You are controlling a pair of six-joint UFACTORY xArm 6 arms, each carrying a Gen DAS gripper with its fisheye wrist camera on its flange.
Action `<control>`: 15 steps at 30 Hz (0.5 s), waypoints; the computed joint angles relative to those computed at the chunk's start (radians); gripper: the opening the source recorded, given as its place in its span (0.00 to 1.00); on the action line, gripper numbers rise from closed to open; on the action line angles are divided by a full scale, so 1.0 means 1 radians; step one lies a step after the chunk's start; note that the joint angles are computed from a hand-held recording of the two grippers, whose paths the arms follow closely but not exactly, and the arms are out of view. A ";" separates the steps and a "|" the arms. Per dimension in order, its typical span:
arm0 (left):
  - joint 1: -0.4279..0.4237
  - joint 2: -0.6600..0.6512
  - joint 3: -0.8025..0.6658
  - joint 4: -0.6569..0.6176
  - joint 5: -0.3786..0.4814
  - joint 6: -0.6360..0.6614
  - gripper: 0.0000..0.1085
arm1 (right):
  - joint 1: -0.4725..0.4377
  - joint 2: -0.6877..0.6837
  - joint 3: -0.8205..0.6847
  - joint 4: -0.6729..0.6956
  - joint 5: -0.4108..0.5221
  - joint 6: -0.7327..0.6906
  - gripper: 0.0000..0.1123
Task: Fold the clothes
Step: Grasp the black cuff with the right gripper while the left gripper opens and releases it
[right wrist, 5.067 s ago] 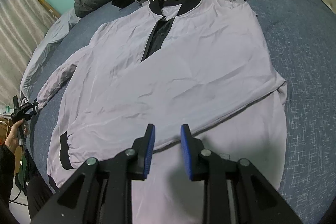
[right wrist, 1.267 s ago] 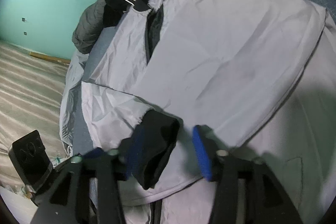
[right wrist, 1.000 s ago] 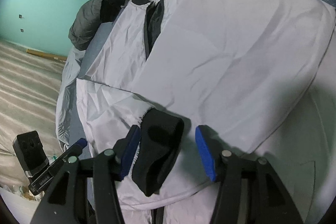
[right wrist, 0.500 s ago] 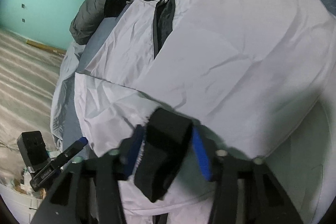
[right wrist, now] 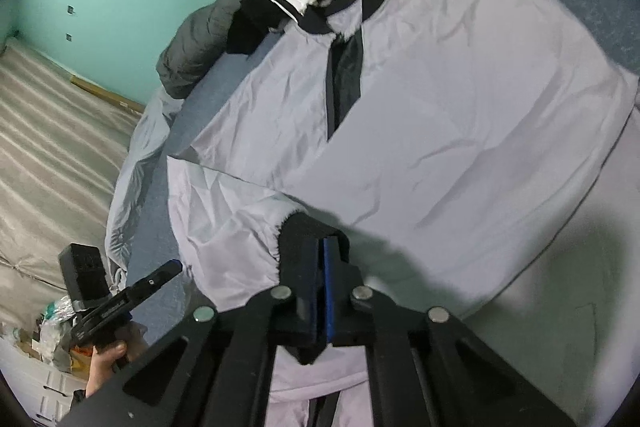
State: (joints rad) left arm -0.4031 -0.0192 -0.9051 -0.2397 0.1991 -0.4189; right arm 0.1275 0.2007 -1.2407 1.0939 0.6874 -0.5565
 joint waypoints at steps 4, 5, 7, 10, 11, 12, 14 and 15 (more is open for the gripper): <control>0.014 -0.003 0.001 0.046 0.024 -0.038 0.18 | -0.021 -0.048 0.032 0.003 -0.014 -0.025 0.02; 0.017 -0.003 0.000 0.057 0.028 -0.046 0.18 | -0.028 -0.065 0.041 0.002 -0.014 -0.033 0.02; 0.022 0.001 -0.004 0.092 0.040 -0.071 0.18 | -0.042 -0.098 0.060 0.000 -0.013 -0.049 0.02; 0.027 0.012 -0.014 0.108 0.054 -0.077 0.18 | -0.069 -0.147 0.085 0.005 -0.002 -0.069 0.02; 0.028 0.017 -0.019 0.113 0.057 -0.079 0.18 | -0.077 -0.158 0.090 0.006 -0.001 -0.073 0.02; 0.029 0.021 -0.023 0.124 0.062 -0.086 0.18 | -0.086 -0.170 0.094 0.009 -0.002 -0.078 0.02; 0.032 0.028 -0.032 0.157 0.077 -0.109 0.18 | -0.103 -0.186 0.099 0.010 -0.002 -0.080 0.02; 0.034 0.033 -0.039 0.168 0.084 -0.114 0.18 | -0.111 -0.191 0.101 0.010 -0.004 -0.078 0.02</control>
